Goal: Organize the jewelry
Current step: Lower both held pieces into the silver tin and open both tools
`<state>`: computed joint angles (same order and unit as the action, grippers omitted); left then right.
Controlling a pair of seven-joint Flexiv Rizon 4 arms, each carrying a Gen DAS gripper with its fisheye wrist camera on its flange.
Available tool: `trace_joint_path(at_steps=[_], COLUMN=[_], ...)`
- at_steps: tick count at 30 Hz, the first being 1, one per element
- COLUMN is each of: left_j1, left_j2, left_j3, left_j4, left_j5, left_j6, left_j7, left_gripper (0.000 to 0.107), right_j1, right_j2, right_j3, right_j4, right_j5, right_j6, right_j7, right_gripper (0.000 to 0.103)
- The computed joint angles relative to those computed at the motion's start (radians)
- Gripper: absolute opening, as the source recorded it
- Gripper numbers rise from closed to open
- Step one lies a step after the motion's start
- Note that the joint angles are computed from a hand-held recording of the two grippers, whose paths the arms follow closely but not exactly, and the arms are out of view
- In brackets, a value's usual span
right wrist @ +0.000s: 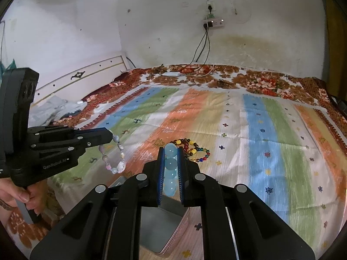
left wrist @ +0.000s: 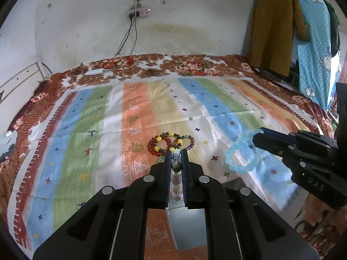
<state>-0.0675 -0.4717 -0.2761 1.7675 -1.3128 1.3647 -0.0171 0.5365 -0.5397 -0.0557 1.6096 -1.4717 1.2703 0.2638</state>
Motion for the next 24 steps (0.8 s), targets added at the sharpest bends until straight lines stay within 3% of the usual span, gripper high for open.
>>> trace_joint_path(at_steps=[19,24], left_j1=[-0.061,-0.062], left_j2=[0.077,0.077], left_j3=[0.067,0.09], left_j4=[0.092,0.106], left_j5=[-0.14,-0.038], left_j6=[-0.056,-0.098], left_j7=[0.157,0.092], left_gripper=[0.008,0.009], right_j1=[0.013,0.014], right_j2=[0.015,0.009], right_j3=[0.034,0.039], right_j4=[0.039,0.041], right_j5=[-0.023,0.008], right_j6=[0.019,0.035], right_j7=[-0.009,-0.031], right_gripper=[0.012,0.012])
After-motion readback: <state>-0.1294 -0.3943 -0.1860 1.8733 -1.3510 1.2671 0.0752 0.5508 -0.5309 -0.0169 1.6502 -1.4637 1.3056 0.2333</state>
